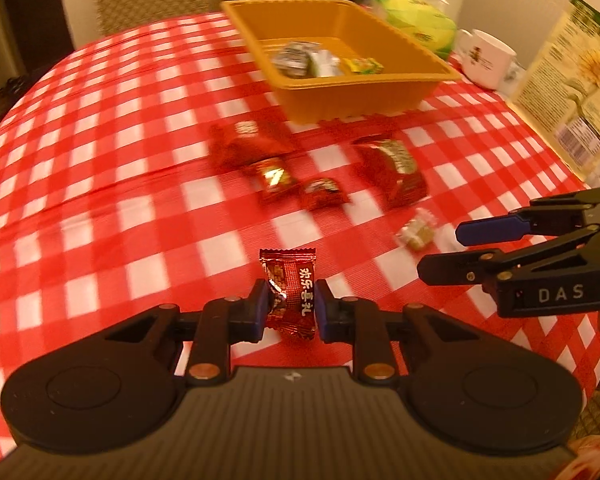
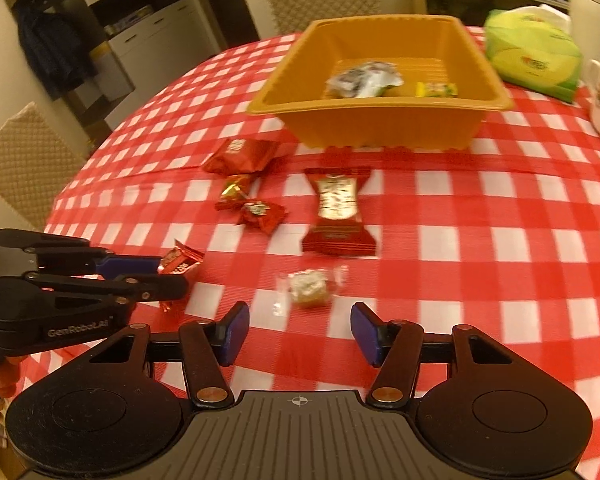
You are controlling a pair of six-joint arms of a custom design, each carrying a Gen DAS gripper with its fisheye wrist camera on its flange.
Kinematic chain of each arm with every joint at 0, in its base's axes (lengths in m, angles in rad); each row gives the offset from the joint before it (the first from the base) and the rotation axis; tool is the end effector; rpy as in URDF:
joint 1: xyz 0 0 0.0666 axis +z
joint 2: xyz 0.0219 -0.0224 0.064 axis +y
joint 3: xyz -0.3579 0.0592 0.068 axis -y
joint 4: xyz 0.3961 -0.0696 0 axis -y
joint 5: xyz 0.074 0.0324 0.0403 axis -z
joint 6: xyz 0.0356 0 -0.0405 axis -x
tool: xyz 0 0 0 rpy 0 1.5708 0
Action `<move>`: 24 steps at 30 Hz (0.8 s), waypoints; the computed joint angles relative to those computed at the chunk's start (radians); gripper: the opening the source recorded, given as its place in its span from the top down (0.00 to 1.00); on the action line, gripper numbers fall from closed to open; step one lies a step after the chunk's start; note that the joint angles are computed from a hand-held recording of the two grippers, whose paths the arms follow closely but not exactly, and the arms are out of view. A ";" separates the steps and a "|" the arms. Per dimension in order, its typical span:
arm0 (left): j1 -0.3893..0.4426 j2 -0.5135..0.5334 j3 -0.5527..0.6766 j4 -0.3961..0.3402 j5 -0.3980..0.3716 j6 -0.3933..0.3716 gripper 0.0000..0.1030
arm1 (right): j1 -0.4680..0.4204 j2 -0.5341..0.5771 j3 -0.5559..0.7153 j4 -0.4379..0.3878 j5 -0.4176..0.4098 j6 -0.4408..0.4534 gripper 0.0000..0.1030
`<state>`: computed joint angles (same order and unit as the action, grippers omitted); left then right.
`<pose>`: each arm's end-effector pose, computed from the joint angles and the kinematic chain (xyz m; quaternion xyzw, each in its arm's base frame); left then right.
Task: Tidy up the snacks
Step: 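Grasp the small clear-wrapped candy with right tool while left tool holds red candy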
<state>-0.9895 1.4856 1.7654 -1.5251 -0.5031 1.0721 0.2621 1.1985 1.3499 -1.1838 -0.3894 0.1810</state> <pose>0.2739 -0.3864 0.5026 -0.0798 0.9532 -0.0083 0.2913 0.3842 0.1166 0.4565 -0.2580 0.9113 0.1969 0.2532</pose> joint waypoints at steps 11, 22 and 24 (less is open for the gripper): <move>-0.040 -0.064 -0.046 -0.101 -0.038 0.179 0.79 | 0.065 0.054 0.024 0.043 0.041 -0.002 0.44; -0.070 -0.092 -0.067 -0.153 -0.046 0.279 0.79 | 0.097 0.041 -0.007 0.094 0.116 0.093 0.59; -0.071 -0.091 -0.067 -0.154 -0.043 0.282 0.79 | 0.097 0.038 -0.011 0.099 0.127 0.106 0.64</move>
